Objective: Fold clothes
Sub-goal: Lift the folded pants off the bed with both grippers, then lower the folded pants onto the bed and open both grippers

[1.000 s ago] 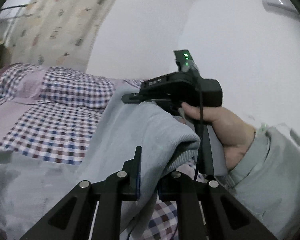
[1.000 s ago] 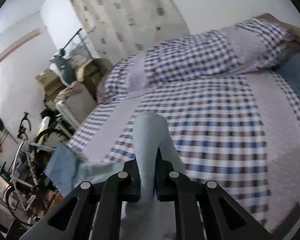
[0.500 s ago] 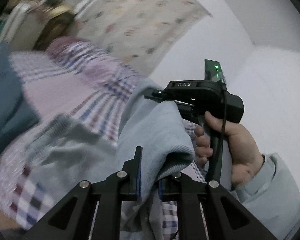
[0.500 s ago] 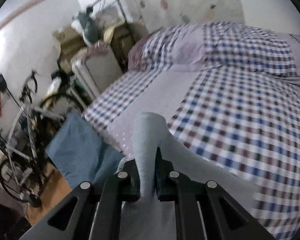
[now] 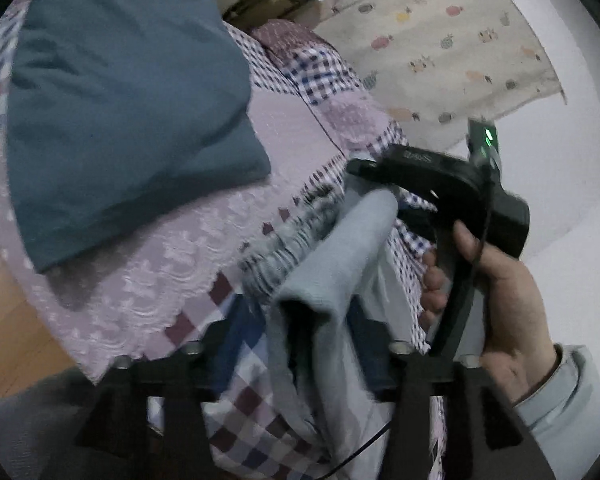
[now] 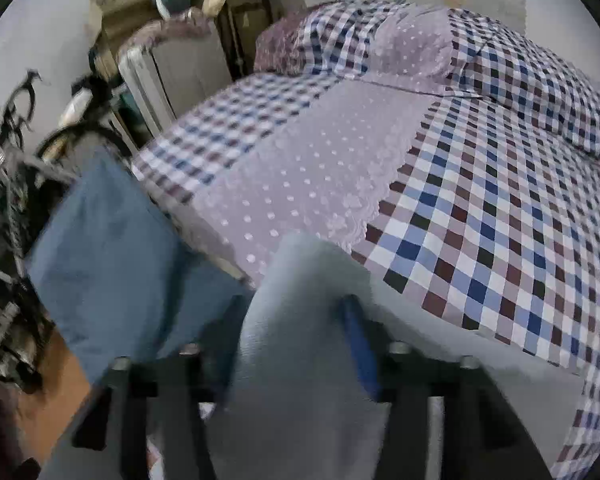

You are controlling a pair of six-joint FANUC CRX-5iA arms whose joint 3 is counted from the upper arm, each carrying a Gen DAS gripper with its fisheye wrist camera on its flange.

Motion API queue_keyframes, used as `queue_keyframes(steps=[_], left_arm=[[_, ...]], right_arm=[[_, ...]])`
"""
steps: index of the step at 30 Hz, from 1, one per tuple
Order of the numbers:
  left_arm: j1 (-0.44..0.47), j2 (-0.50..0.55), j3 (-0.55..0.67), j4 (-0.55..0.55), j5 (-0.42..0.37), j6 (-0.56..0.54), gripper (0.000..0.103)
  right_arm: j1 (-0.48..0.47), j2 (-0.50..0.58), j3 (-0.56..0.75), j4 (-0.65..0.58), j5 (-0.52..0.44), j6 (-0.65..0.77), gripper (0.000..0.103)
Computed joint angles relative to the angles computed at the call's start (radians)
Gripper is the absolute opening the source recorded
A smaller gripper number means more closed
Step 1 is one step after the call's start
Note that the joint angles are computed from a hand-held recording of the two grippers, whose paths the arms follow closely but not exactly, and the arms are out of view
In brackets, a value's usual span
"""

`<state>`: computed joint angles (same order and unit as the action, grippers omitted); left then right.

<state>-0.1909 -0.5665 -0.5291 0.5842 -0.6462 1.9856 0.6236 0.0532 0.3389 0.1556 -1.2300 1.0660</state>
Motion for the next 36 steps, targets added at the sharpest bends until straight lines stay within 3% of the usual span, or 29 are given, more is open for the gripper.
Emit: queue_keyframes(steps=[2,4,7,13,16,20,25,32,36], left_arm=[[0.019,-0.020,0.000,-0.038,-0.003,0.043,0.082],[0.039,-0.041,-0.001,-0.071,-0.006,0.081,0.082],[0.045,-0.043,0.020,-0.125,-0.013,0.122,0.082],[-0.052,-0.020,0.187,-0.397,-0.028,0.227,0.082],[-0.127,0.056,0.285,-0.462,-0.004,0.168,0.084],[-0.193,0.197,0.426,-0.447,0.003,0.013,0.085],[-0.265,0.439,0.709,-0.514,-0.081,-0.127,0.085],[-0.314,0.774,1.090,-0.698,-0.334,-0.226,0.085],[-0.308,0.843,1.101,-0.756,-0.375,-0.258,0.085]], right_arm=[[-0.018,-0.030,-0.002,-0.028,0.016,0.009,0.065],[-0.042,-0.075,-0.015,-0.062,0.035,0.025,0.067],[-0.081,-0.151,-0.052,-0.099,0.053,0.039,0.080],[-0.160,-0.334,-0.193,-0.098,0.064,0.057,0.080],[-0.184,-0.444,-0.311,-0.025,0.102,0.035,0.081],[-0.195,-0.547,-0.476,0.104,0.184,-0.050,0.082],[-0.227,-0.544,-0.573,0.156,0.279,-0.151,0.082],[-0.265,-0.435,-0.609,0.157,0.385,-0.169,0.082],[-0.300,-0.366,-0.607,0.112,0.383,-0.118,0.085]])
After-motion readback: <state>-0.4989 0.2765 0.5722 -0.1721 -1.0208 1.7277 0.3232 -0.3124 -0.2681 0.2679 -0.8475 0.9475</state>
